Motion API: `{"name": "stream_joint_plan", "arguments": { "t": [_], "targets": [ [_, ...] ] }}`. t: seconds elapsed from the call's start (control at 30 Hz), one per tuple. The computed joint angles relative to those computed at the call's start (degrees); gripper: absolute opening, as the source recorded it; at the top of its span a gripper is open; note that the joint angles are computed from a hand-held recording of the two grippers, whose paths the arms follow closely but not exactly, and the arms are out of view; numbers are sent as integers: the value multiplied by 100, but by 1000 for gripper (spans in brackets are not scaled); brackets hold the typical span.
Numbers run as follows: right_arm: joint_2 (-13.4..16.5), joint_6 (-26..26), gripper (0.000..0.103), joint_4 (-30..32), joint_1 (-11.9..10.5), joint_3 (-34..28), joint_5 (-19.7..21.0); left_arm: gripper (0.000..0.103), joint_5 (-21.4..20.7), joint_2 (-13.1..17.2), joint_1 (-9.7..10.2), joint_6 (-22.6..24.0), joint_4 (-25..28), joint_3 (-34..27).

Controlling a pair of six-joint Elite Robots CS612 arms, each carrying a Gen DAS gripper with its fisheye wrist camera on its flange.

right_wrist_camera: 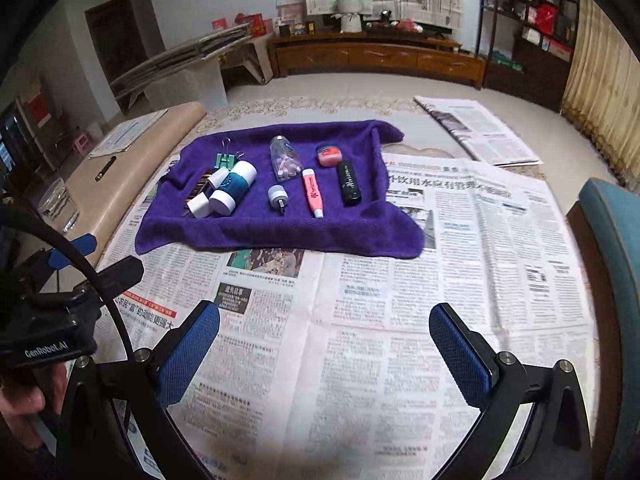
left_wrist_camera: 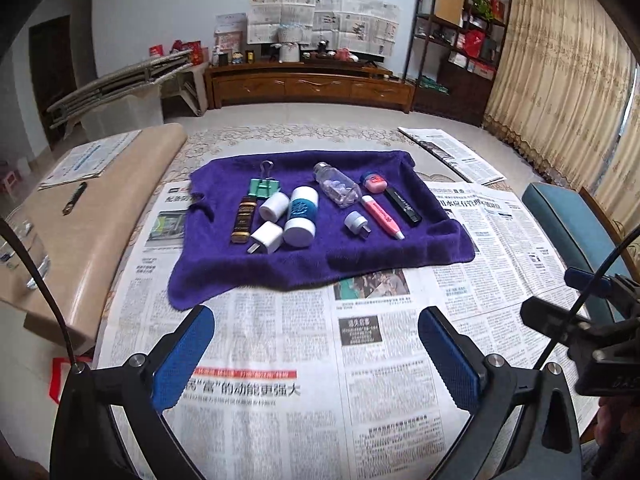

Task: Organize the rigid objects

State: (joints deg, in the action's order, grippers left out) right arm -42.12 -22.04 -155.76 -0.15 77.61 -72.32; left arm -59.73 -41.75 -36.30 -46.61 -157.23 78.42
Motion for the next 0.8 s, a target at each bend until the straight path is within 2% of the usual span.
{"name": "stream_joint_plan", "arguments": {
  "t": [0.13,0.3,0.47,0.8],
  "targets": [
    [-136,47,103,-120,-33,222,134,103,-1,-121,-54,-167,-140,240],
    [-218,92,103,-204,-46,378,109,103,318,-201,-121,-231,-54,395],
    [-261,184,103,-331,-72,503,74,103,230,-243,-107,-422,-171,524],
    [-293,209,103,-383,-75,600,22,103,208,-241,-120,-431,-309,559]
  ]
}}
